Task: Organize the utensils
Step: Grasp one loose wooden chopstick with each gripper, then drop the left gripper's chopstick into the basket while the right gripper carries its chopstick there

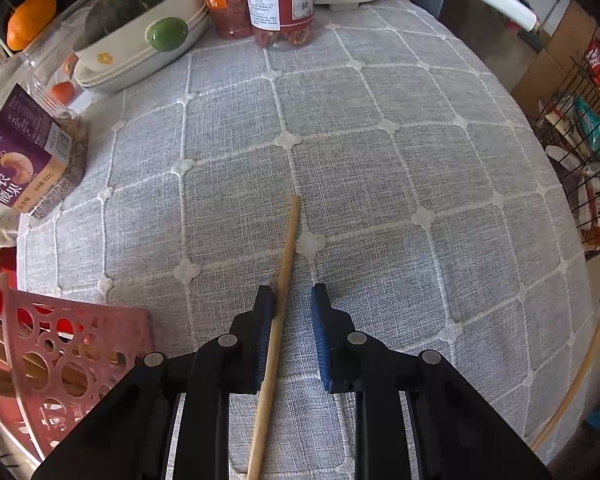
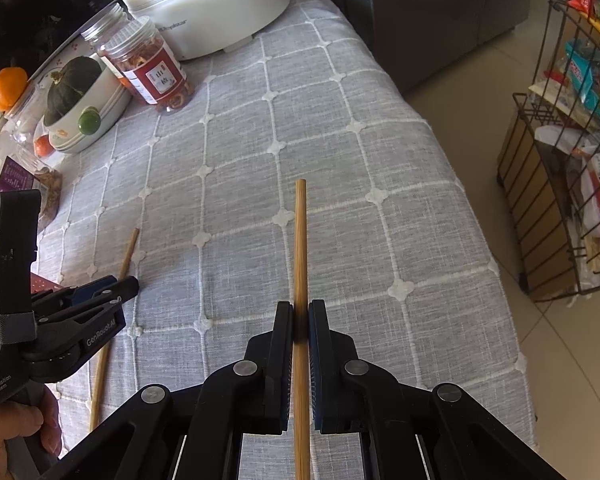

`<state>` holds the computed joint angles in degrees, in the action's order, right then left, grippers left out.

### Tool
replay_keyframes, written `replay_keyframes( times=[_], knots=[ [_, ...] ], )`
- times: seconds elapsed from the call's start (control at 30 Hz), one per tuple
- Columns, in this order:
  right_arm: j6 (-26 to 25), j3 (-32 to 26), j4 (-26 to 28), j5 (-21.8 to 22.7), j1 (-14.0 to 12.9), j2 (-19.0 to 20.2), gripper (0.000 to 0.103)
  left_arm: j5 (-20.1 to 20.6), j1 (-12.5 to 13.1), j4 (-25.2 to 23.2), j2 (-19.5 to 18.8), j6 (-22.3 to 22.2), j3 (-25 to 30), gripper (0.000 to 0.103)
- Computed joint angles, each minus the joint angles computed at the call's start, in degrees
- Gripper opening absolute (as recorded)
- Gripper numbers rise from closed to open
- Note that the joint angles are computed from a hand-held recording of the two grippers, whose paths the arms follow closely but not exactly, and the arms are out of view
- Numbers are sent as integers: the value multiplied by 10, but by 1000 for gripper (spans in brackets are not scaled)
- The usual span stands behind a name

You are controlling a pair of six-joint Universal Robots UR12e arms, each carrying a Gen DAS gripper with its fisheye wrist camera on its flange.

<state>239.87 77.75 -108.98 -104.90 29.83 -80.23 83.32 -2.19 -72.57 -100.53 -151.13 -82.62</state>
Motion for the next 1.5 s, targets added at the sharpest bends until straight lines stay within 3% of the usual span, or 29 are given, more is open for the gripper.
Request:
replay_keyframes(
  times=[0.07, 0.17, 0.3, 0.6, 0.93, 1.13, 1.2, 1.33, 1.5],
  knots=[
    [1, -1, -2, 0, 0, 1, 5, -10, 4, -12, 0, -1, 2, 9],
    [3, -3, -4, -5, 2, 2, 5, 1, 0, 1, 9, 20, -10, 6],
    [0, -6, -16, -11, 6, 1, 5, -36, 9, 11, 30, 41, -26, 6],
    [-9, -23, -49, -65, 32, 2, 5, -168, 55, 7, 107, 99, -67, 6],
    [-65, -79, -98, -144, 70, 37, 5, -312, 140, 57, 158, 96, -93, 6],
    [-92, -99, -146, -165, 80, 54, 5, -399, 182, 145, 168, 40, -108, 6],
    [-99, -103, -163, -164, 82, 57, 5, -426, 195, 202, 167, 0, -112, 6],
    [-113, -112, -189, -165, 86, 66, 5, -462, 218, 336, 150, -117, -110, 6],
    [-127, -121, -208, -160, 87, 75, 5, -437, 226, 530, 116, -275, -109, 6]
  ],
)
